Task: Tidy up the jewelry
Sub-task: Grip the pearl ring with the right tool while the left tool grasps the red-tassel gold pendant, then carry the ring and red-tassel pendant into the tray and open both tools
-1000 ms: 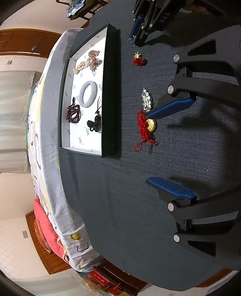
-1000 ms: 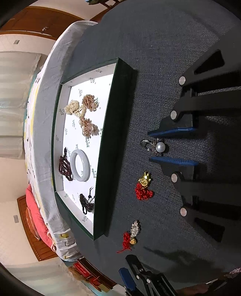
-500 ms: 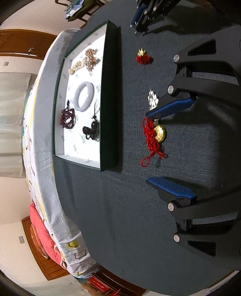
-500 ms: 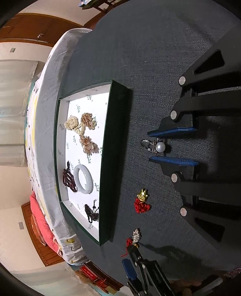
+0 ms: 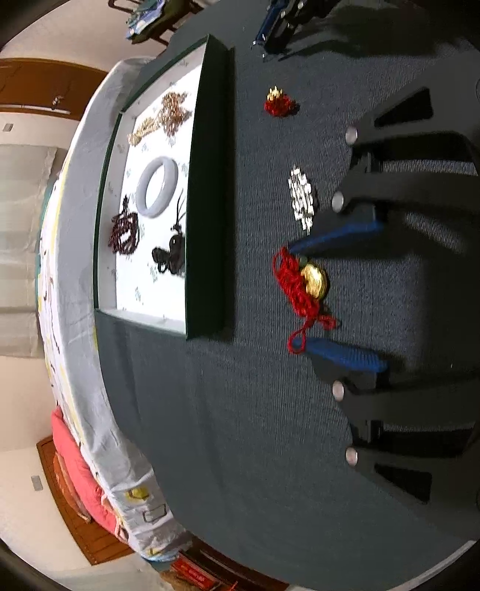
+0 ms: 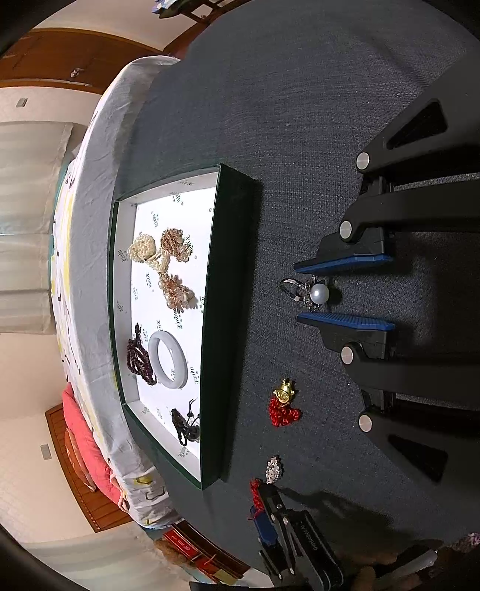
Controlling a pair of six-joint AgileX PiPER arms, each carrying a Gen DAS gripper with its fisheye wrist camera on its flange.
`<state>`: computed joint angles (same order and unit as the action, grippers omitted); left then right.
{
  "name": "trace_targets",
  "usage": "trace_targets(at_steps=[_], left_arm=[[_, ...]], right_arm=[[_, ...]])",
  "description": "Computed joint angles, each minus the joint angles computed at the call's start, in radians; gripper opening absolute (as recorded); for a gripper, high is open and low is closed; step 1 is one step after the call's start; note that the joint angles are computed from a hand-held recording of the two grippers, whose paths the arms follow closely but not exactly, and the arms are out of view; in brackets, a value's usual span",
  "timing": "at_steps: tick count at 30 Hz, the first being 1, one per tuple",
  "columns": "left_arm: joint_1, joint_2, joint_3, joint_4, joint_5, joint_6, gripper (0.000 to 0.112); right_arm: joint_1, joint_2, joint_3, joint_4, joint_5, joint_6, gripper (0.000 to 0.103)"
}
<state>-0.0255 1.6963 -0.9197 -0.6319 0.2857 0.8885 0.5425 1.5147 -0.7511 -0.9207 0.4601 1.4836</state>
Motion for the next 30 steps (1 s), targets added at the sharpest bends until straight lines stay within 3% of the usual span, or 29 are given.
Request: trace_targets(at_steps=[2, 6, 16, 30], left_arm=[[0.003, 0.001, -0.001, -0.034, 0.012, 0.038, 0.028], [-0.002, -0.003, 0.006, -0.040, 0.010, 0.052, 0.022], [-0.002, -0.008, 0.005, -0.058, 0.011, 0.067, 0.022], [0.014, -0.116, 0.042, -0.206, 0.024, 0.196, 0.022]], right_arm=[[0.000, 0.000, 0.001, -0.002, -0.001, 0.001, 0.022], [0.001, -0.004, 0.005, -0.002, 0.000, 0.000, 0.022], [0.011, -0.022, 0.014, -0.010, 0.013, 0.013, 0.022], [0.066, -0.092, 0.009, -0.033, 0.100, 0.046, 0.022]])
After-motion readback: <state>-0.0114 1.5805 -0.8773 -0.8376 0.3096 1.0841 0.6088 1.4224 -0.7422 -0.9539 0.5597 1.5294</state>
